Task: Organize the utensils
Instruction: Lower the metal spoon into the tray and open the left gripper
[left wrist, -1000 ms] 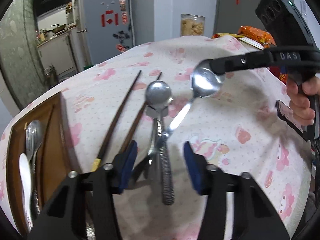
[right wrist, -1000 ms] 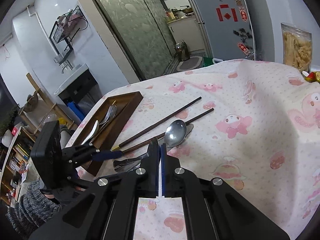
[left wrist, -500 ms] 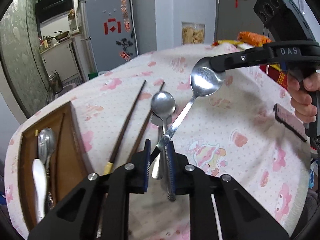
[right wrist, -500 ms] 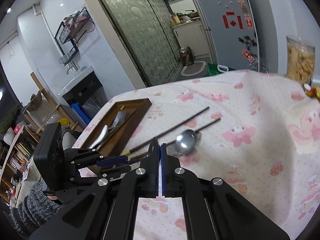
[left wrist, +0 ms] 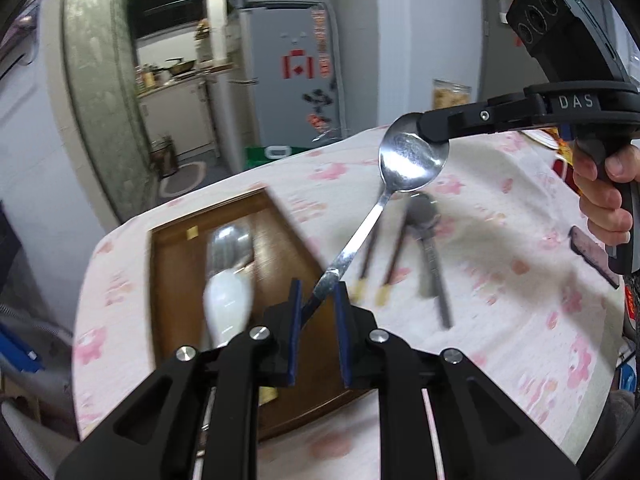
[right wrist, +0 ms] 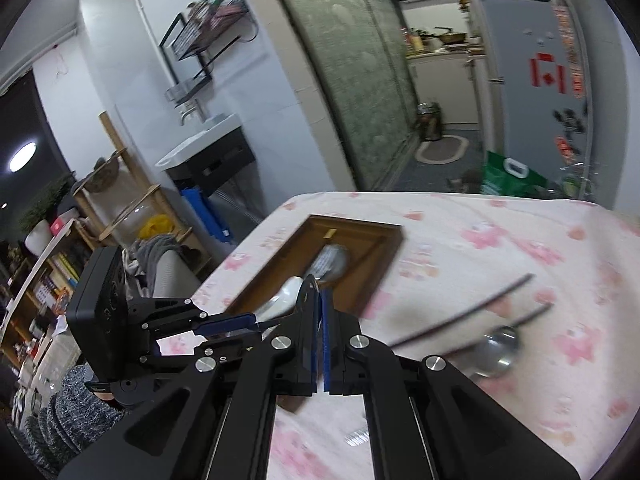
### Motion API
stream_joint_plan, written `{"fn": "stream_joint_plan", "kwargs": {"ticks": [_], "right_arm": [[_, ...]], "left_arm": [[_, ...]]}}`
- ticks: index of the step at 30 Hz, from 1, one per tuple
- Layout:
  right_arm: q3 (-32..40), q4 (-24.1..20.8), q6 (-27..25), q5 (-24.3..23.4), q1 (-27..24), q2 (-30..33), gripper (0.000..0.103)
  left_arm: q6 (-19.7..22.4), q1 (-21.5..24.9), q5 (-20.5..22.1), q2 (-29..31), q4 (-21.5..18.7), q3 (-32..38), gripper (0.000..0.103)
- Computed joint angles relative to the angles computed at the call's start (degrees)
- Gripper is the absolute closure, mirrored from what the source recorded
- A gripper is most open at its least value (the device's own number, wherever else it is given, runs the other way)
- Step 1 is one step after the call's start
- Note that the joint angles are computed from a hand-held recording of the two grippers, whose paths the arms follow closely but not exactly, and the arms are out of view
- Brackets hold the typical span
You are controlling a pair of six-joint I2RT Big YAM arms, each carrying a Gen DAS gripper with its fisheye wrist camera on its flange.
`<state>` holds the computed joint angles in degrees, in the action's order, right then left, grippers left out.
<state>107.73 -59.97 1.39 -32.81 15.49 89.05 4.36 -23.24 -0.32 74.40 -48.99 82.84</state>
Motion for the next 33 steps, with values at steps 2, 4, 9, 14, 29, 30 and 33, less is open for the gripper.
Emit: {"fn": "stream_joint_plan", "kwargs": {"ticks": [2,4,9,14,29,30,33], "right_arm": [[1.53,-0.12,0.47,-0.31,1.61,1.86,0.101],[2.99,-0.49,0.63,-0.52,2.86,3.71,0.101],[6.74,-1.2,2.59,-4.07,4.62,9.44,0.101],[11.21,-3.16,3.36,-3.93,5.61,15.19,0.101],[16.66,-5.76,2.36,2.23,5.4,20.79,0.099],[17.31,-6.25,2.12,2.82,5.1,21.2,0.099],[19.39,-8.12,1.18,2.74,4.55,22.6,0.098]], "left_arm": [[-0.08,1.91,-0.02,-1.02,-0.68,-1.22,0.085],[-0.09,3.26,-0.38,-1.49,-0.99,-2.25,0.085],[-0.63,6.71,0.15,-2.0,-1.65,-4.5,0.085],[-0.24,9.05,0.79,-1.86,-2.26,-5.1,0.086],[-0.63,8.24,1.25,1.32,-2.71,-3.06,0.09],[-0.64,7.97,1.13,1.55,-2.8,-2.92,0.091],[-0.79,7.25,0.41,2.08,-2.85,-2.6,0.092]]}}
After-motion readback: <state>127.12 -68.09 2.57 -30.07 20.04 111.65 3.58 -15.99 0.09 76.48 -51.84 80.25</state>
